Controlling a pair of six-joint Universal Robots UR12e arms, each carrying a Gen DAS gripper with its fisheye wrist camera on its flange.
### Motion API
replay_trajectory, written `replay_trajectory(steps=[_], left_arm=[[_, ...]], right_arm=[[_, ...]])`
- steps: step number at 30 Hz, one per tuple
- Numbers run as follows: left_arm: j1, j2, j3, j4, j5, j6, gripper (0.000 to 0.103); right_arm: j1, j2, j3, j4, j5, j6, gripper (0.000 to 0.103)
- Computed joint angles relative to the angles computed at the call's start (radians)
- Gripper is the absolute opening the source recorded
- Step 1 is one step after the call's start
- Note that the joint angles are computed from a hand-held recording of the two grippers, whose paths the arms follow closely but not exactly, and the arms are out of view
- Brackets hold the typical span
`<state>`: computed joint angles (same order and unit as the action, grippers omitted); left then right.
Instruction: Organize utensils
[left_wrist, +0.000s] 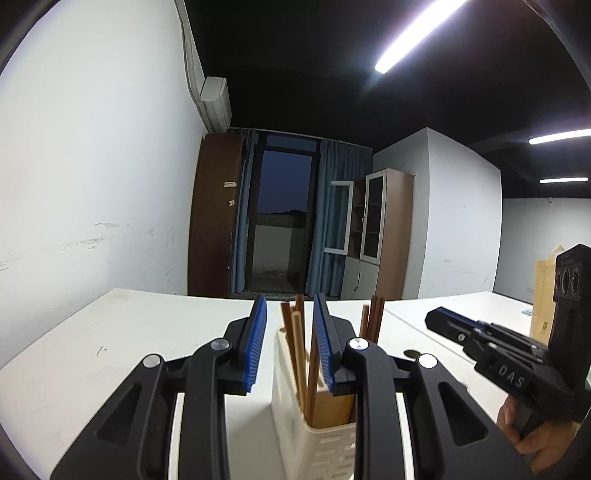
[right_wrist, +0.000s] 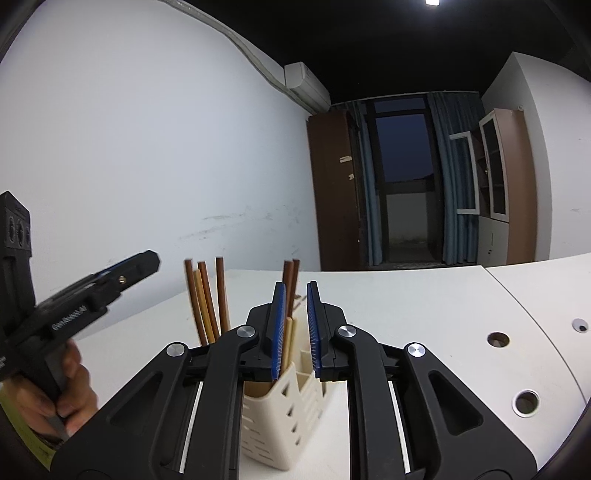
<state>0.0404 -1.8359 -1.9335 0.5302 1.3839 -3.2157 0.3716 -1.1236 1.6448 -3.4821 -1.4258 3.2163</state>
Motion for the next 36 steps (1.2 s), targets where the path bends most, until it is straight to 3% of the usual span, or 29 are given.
replay_trajectory(steps=[2,5,10,14,25,36], left_arm=[[0.004,0.013,-0.015,-0.02,-0.011,0.006,0.035],[0.005,0.033,-0.043,-0.049,-0.02,0.033,0.039],[0.008,0.062,-0.114,-0.056,-0.017,0.06,0.056],[0.001,0.077,-0.15,-0.075,-0.006,0.111,0.057],[0.013,0.106,-0.21,-0.135,-0.04,0.119,0.082],[-0.005,0.105,-0.257,-0.088,0.023,0.151,0.097]], right_arm=[[0.0,-0.009,0.013,0.007,-0.01,-0.014,0.024],[0.001,-0.028,0.043,0.027,-0.023,-0.039,0.024],[-0.006,-0.061,0.109,0.037,-0.017,-0.023,0.032],[0.0,-0.079,0.152,0.035,-0.024,-0.029,0.036],[0.015,-0.098,0.224,0.012,-0.002,-0.062,0.053],[0.01,-0.108,0.277,-0.041,0.006,-0.071,0.091]])
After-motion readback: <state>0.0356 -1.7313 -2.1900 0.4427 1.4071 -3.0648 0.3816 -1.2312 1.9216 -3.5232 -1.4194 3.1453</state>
